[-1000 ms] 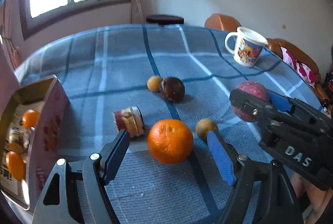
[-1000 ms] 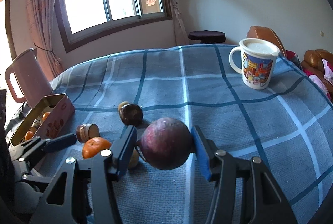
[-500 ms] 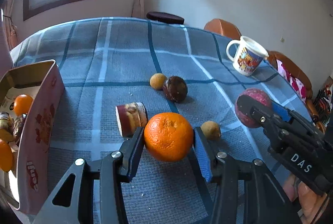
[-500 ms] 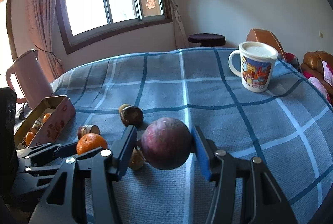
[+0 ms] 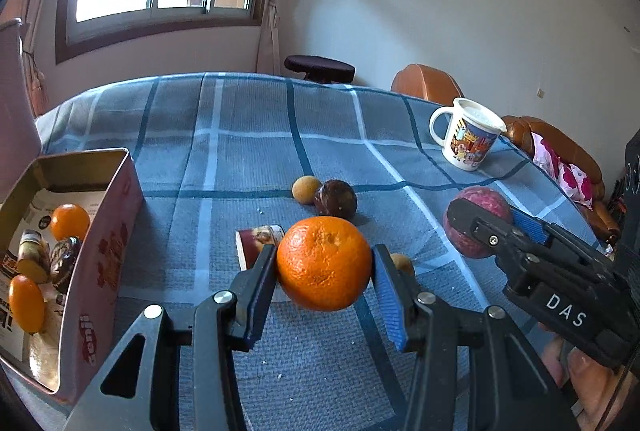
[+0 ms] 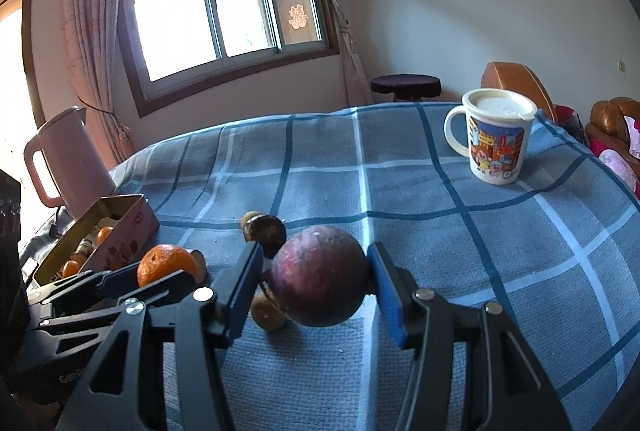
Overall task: Organize fruits
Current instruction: 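Carry the purple fruit in the right tool while the left tool carries the orange over the tray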
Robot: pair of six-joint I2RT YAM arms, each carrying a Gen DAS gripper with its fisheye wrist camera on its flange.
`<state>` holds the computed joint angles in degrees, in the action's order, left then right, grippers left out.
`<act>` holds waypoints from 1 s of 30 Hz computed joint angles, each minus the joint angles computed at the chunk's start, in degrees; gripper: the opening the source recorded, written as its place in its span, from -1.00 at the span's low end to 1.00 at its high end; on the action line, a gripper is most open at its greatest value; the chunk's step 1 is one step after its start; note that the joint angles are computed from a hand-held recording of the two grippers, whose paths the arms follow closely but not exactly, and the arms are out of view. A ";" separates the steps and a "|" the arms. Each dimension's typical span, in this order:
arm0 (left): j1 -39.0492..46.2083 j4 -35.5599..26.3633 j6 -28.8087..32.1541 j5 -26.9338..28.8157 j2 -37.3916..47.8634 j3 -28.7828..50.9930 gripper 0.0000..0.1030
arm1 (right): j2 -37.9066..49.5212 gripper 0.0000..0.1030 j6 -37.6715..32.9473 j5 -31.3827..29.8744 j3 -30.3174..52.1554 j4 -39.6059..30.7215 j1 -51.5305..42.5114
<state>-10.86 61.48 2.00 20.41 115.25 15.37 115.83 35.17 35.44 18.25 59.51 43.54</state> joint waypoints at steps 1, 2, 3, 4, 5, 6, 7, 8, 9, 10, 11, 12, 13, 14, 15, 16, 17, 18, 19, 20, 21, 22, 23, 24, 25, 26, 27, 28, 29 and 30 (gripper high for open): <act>-0.06 0.67 -0.07 -0.13 0.18 -0.14 -0.05 | 0.05 0.11 -0.19 0.45 -0.12 0.41 0.32; -0.05 1.67 -0.11 -0.25 0.31 -0.49 -0.05 | 0.03 0.11 -0.23 0.70 -0.14 0.49 0.51; -0.09 2.41 -0.13 -0.39 0.32 -0.90 -0.05 | 0.01 0.11 -0.23 1.09 -0.18 0.55 0.81; -0.15 3.24 -0.11 -0.58 0.31 -1.32 -0.05 | -0.01 0.11 -0.26 1.35 -0.18 0.57 0.97; -0.30 4.40 -0.07 -0.87 0.47 -1.75 -0.05 | -0.02 0.11 -0.29 1.46 -0.19 0.61 1.04; -0.44 5.18 -0.07 -1.15 0.52 -2.15 -0.05 | -0.03 0.11 -0.33 1.51 -0.24 0.74 1.05; -0.70 6.22 -0.09 -1.56 0.67 -2.55 -0.05 | -0.02 0.11 -0.33 1.71 -0.33 0.97 1.16; -0.96 7.39 -0.07 -1.98 0.87 -3.00 -0.05 | 0.13 0.11 -0.51 1.64 -0.49 1.49 1.00; -1.18 8.28 -0.05 -2.35 1.01 -3.35 -0.05 | 0.25 0.11 -0.63 1.83 -0.67 2.05 1.10; -1.43 9.30 -0.03 -2.78 1.24 -3.69 -0.05 | 0.37 0.11 -0.80 2.14 -0.89 2.72 1.30; -1.68 10.45 0.00 -3.25 1.48 -4.09 -0.05 | 0.37 0.11 -0.90 2.28 -0.96 2.93 1.38; -1.85 11.20 0.04 -3.53 1.60 -4.36 -0.05 | 0.43 0.11 -1.02 2.57 -1.09 3.28 1.55; -2.04 12.21 0.05 -3.85 1.83 -4.72 -0.05 | 0.52 0.11 -1.20 2.99 -1.19 3.68 1.81; -2.26 13.29 0.03 -4.26 2.11 -5.06 -0.05 | 0.54 0.11 -1.35 3.11 -1.18 3.86 1.89; -2.45 14.27 0.05 -4.55 2.38 -5.34 -0.05 | 0.62 0.11 -1.53 3.31 -1.27 4.22 2.05; -2.65 14.71 0.05 -4.75 2.41 -5.51 -0.05 | 0.64 0.11 -1.67 3.59 -1.31 4.40 2.22; -2.81 15.41 0.10 -5.01 2.51 -5.81 -0.05 | 0.64 0.11 -1.76 3.80 -1.30 4.46 2.35; -3.04 16.06 0.05 -5.39 2.67 -6.00 -0.05 | 0.66 0.11 -1.83 4.02 -1.29 4.48 2.50; -3.14 16.87 0.06 -5.56 2.90 -6.28 -0.05 | 0.68 0.11 -1.96 4.33 -1.30 4.63 2.68; -3.29 17.49 0.03 -5.77 3.04 -6.47 -0.05 | 0.76 0.11 -2.05 4.50 -1.39 4.93 2.81; -3.44 18.29 0.02 -6.03 3.29 -6.69 -0.05 | 0.94 0.11 -2.22 4.81 -1.50 5.49 3.05; -3.61 18.77 -0.02 -6.25 3.39 -6.88 -0.05 | 1.04 0.11 -2.32 5.00 -1.59 5.84 3.21; -3.74 19.48 -0.01 -6.46 3.63 -7.07 -0.05 | 1.05 0.11 -2.39 5.22 -1.69 6.05 3.37; -3.78 19.80 0.00 -6.55 3.73 -7.17 -0.05 | 1.08 0.11 -2.45 5.43 -1.70 6.16 3.49; -3.74 20.48 0.05 -6.60 3.96 -7.43 -0.05 | 1.08 0.11 -2.40 5.42 -1.71 6.14 3.52; -3.88 21.07 0.05 -6.86 4.13 -7.62 -0.05 | 1.08 0.11 -2.37 5.48 -1.71 6.13 3.57; -3.98 21.58 0.05 -7.09 4.25 -7.83 -0.05 | 0.96 0.11 -2.41 5.73 -1.82 6.22 3.73; -3.93 22.29 0.06 -7.12 4.51 -8.02 -0.05 | 1.00 0.11 -2.51 6.21 -1.98 6.64 4.05; -3.94 22.73 0.04 -7.17 4.67 -8.13 -0.05 | 0.91 0.11 -2.69 6.36 -2.14 6.91 4.12; -4.02 23.14 0.06 -7.36 4.82 -8.21 -0.05 | 0.78 0.11 -2.93 6.80 -2.25 7.15 4.38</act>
<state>-14.88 84.62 2.06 13.05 120.07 7.16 116.61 32.23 42.25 16.01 66.65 47.91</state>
